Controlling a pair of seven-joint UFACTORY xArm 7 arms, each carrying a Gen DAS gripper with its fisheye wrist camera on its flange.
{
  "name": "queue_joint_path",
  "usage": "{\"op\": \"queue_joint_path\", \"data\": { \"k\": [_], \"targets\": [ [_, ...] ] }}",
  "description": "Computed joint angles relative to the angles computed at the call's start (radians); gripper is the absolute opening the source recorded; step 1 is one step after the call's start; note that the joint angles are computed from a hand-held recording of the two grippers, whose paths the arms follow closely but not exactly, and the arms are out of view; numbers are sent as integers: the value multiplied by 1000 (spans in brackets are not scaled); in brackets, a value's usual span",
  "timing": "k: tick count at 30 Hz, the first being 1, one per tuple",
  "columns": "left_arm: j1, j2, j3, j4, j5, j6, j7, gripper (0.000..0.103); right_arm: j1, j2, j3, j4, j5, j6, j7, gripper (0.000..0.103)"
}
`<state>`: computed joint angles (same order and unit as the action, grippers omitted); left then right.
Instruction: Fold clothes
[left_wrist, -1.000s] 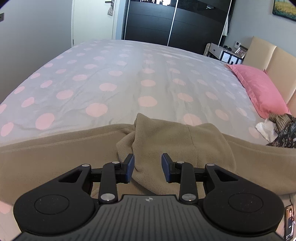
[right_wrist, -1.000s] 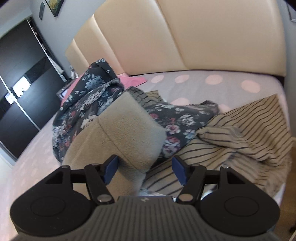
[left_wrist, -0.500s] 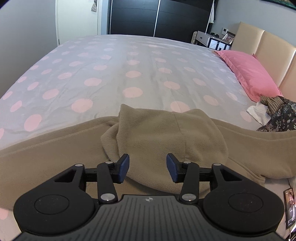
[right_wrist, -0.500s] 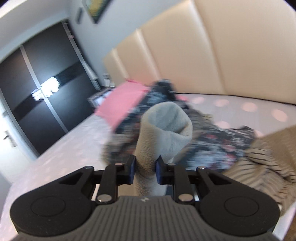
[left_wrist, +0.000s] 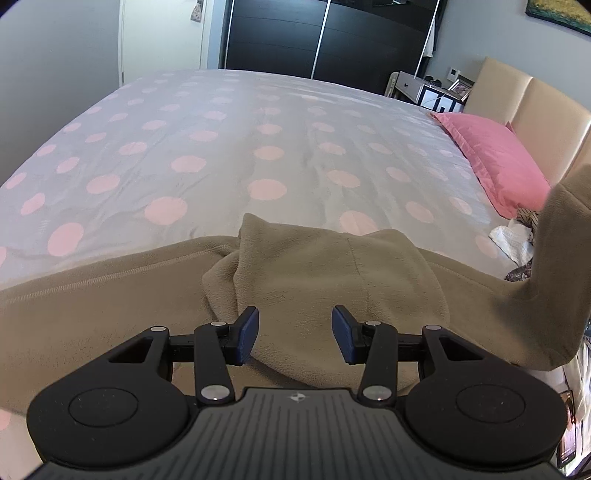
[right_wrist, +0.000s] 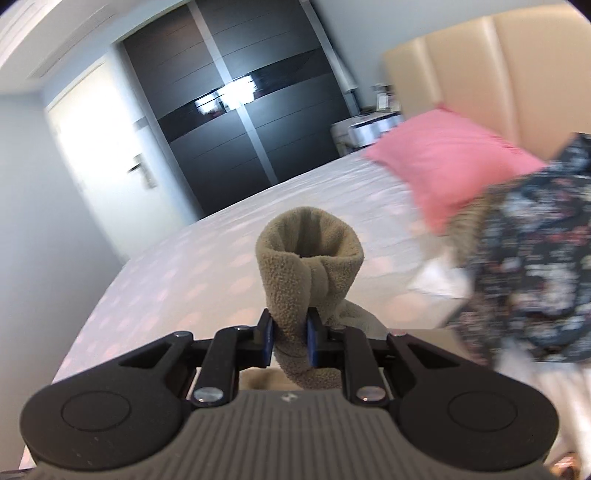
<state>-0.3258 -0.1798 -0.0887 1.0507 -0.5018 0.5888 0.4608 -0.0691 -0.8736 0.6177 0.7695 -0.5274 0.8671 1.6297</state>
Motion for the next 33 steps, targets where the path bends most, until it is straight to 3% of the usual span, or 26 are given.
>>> {"op": "queue_joint_path", "data": {
  "k": [6, 11, 14, 17, 21, 24, 28, 33],
  "targets": [
    [19, 25, 14, 44, -33, 33, -35, 41, -175, 245, 142, 154, -147, -204, 138, 19],
    [52, 49, 23, 72, -46, 36, -65, 41, -317, 467, 306, 279, -382, -308, 296, 19],
    [72, 61, 24, 77, -32, 37, -87, 41, -394, 632, 429, 354, -560, -321, 388, 19],
    [90, 74, 26, 85, -19, 37, -112, 41, -403, 857, 539, 433, -758, -237, 455, 19],
    [114, 93, 26, 98, 11, 27, -160, 41, -278, 1066, 508, 498, -880, -164, 426, 19],
    [127, 110, 26, 108, 28, 26, -185, 41, -204, 1154, 461, 533, -887, -152, 380, 25],
    [136, 124, 25, 118, 2, 28, -185, 41, -211, 1124, 428, 504, -834, -248, 379, 37],
    [140, 129, 24, 124, -66, 24, -166, 44, -246, 942, 397, 425, -704, -359, 312, 54]
  ]
}}
